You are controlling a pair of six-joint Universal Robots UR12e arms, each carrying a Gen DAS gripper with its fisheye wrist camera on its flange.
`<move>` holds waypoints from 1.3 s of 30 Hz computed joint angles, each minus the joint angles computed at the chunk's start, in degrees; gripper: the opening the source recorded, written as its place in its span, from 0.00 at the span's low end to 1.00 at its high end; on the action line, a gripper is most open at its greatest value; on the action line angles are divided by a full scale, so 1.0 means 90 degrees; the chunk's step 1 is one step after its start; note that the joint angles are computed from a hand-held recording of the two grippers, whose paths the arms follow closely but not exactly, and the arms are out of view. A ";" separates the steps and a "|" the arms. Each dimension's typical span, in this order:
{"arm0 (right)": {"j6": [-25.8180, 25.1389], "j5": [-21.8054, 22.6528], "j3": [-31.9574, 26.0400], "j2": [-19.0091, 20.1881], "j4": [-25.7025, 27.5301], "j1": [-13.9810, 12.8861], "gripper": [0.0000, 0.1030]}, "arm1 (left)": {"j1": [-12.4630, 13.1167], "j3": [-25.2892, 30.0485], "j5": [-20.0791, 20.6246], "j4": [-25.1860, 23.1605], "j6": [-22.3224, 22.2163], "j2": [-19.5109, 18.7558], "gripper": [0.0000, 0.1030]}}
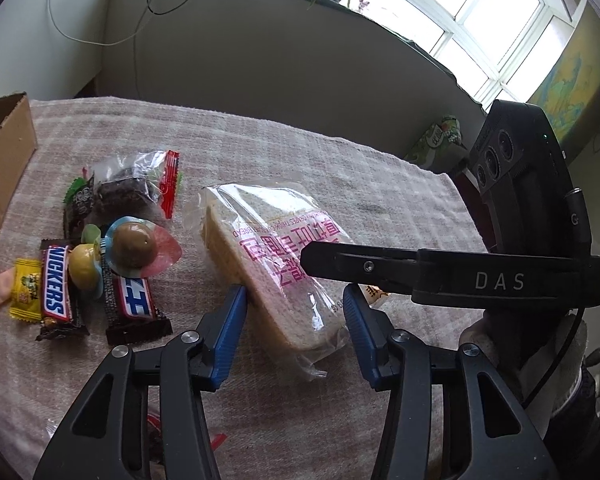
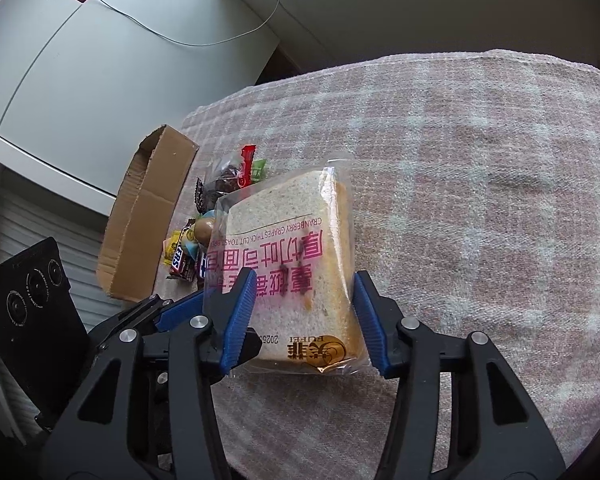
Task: Organize snacks
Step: 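Carry the bread with the right tool into the cardboard box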
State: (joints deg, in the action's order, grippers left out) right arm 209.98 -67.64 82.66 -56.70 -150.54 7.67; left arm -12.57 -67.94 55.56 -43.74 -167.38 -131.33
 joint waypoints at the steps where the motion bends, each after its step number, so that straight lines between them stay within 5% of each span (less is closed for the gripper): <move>1: -0.0015 -0.0022 -0.0020 -0.0004 0.0005 0.0016 0.50 | 0.0014 -0.0034 -0.0009 0.0051 -0.0011 0.0024 0.47; 18: -0.0524 -0.0247 -0.0978 0.0256 0.0341 0.0475 0.50 | 0.0460 -0.0714 -0.0106 0.1362 -0.0462 0.0457 0.47; 39: -0.1160 0.0079 -0.3415 0.1611 0.1431 0.1084 0.50 | 0.1087 -0.1048 0.0417 0.2247 -0.1193 0.0613 0.47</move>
State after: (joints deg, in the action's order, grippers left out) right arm 199.54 -66.92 51.93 -42.19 -137.65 17.43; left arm -2.78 -77.37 59.31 -23.52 -178.12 -125.81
